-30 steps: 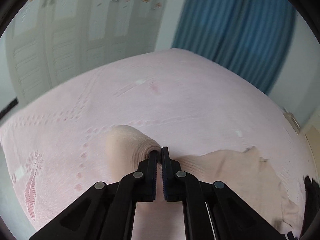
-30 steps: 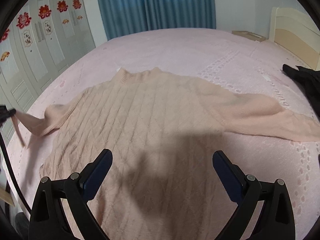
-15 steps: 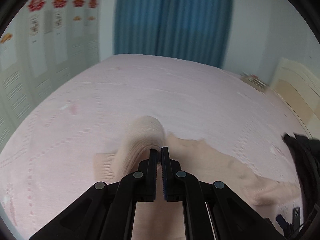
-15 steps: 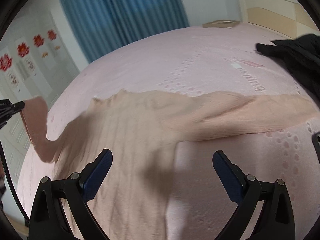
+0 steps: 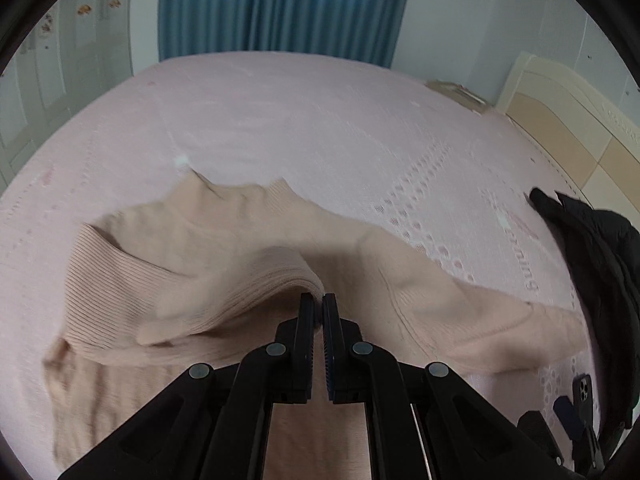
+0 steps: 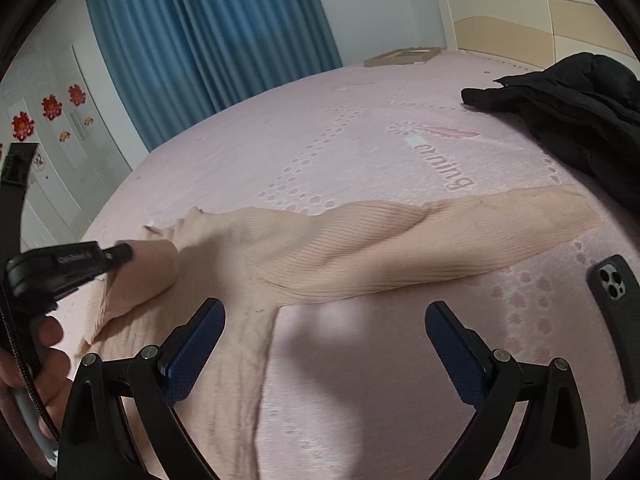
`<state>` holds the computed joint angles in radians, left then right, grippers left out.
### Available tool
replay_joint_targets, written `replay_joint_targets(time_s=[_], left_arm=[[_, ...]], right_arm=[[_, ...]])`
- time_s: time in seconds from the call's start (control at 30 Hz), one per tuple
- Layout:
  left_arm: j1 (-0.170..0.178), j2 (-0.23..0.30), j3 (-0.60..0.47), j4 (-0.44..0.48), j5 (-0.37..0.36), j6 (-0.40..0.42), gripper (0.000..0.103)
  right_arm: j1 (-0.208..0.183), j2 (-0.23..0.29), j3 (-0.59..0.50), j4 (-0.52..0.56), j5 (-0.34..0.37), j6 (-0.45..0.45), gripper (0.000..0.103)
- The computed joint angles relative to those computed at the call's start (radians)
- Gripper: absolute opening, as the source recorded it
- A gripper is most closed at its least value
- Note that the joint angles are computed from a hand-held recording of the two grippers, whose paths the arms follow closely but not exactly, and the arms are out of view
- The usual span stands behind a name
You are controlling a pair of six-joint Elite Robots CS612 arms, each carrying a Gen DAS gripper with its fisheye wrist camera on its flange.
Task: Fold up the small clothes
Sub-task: 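Carry the sleeve with the left tool across the sweater body and release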
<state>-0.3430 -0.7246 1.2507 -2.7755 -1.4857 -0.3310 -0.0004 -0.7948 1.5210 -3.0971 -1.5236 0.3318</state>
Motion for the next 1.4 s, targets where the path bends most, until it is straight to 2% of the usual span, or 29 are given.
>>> replay_joint_targets(time_s=[0.07, 0.2, 0.23, 0.27, 0.3, 0.33, 0.4, 0.47, 0.67, 0.93, 1.1, 1.4], left_arm=[[-0.008, 0.008, -0.002, 0.004, 0.005, 0.004, 0.005], [-0.006, 0.019, -0.014, 0.007, -0.008, 0.022, 0.008], [-0.001, 0.019, -0.018, 0.017, -0.035, 0.014, 0.015], [0.006, 0.020, -0.025, 0.037, -0.075, 0.009, 0.028], [0.012, 0.019, -0.031, 0.053, -0.101, 0.006, 0.035], [0.013, 0.018, -0.031, 0.051, -0.105, 0.000, 0.044], [0.013, 0.013, -0.021, 0.021, -0.096, 0.000, 0.052], [0.013, 0.005, -0.009, -0.006, -0.078, 0.011, 0.065], [0.021, -0.011, 0.009, -0.032, -0.052, 0.027, 0.069], [0.044, -0.021, 0.025, -0.030, -0.065, -0.025, 0.070], [0.055, -0.026, 0.038, -0.035, -0.065, -0.019, 0.070], [0.090, -0.023, 0.075, -0.052, -0.075, -0.055, 0.071]], right_arm=[[-0.004, 0.004, -0.004, 0.014, 0.005, -0.001, 0.099], [-0.016, 0.010, -0.012, 0.034, 0.063, 0.023, 0.099], [-0.015, 0.011, -0.013, 0.031, 0.070, 0.024, 0.099], [-0.012, 0.013, -0.016, 0.026, 0.068, 0.018, 0.099], [-0.008, 0.013, -0.018, 0.026, 0.062, 0.011, 0.099], [-0.003, 0.014, -0.021, 0.026, 0.057, 0.001, 0.099], [0.004, 0.015, -0.024, 0.025, 0.055, -0.014, 0.099], [0.010, 0.015, -0.024, 0.026, 0.048, -0.030, 0.099], [0.027, 0.011, -0.024, 0.030, 0.019, -0.068, 0.099], [0.024, 0.007, -0.027, 0.034, 0.043, -0.043, 0.099], [0.023, 0.010, -0.034, 0.045, 0.062, -0.027, 0.099], [0.047, 0.020, -0.055, 0.074, -0.001, -0.057, 0.099]])
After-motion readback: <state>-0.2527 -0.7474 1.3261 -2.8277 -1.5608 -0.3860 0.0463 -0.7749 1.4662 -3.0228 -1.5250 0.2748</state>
